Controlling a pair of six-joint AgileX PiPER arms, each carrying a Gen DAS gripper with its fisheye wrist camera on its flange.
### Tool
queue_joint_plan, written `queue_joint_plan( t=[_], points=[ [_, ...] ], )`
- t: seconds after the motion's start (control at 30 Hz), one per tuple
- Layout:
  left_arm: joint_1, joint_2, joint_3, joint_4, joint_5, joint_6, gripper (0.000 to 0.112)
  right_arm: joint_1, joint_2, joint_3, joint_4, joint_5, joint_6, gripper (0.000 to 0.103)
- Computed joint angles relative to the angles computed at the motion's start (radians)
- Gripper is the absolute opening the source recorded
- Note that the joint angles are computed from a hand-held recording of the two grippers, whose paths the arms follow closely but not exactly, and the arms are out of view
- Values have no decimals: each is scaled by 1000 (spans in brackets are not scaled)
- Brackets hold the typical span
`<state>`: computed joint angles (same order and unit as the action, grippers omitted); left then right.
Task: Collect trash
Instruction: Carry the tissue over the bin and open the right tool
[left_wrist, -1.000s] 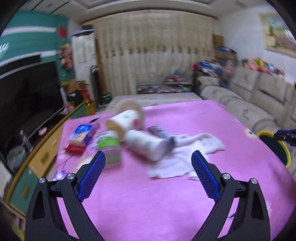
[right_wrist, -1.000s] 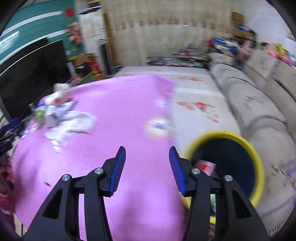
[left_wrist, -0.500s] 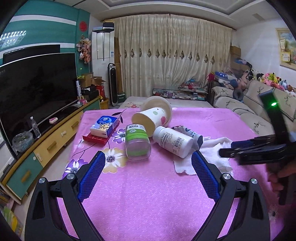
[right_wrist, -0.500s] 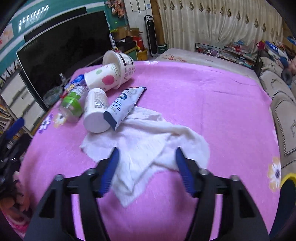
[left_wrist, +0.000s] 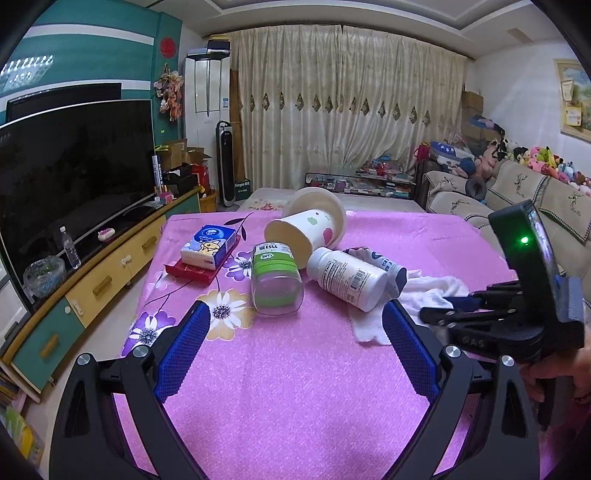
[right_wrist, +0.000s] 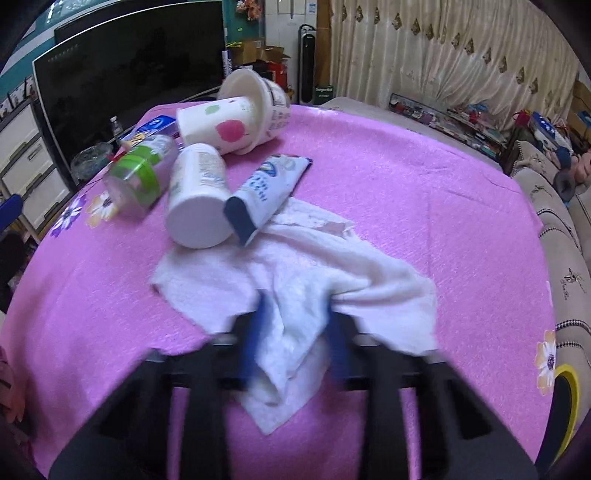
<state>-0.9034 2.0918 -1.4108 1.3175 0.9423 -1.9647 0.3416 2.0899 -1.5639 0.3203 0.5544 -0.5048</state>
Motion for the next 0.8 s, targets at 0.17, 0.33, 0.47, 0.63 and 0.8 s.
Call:
queue_joint_plan(
  t=[0.17,0.33,0.47,0.63,0.8],
  points=[
    [1,6,-9,-7,3,14,93,-20,-50,62,76,13,-53,8],
    [0,10,-14,-12,3,21,93,-87,-202,203,290,4,-252,8],
    [-4,16,-21,-13,8,30,93,-157,-329,282,439,43,-396,8],
    [-6,20,-29,-16,11,40,93,-249,-452,332,527,130,-492,8],
    [-9,22,-38,-21,12,55,93,-342,-518,373,585,204,-551,8]
  ],
)
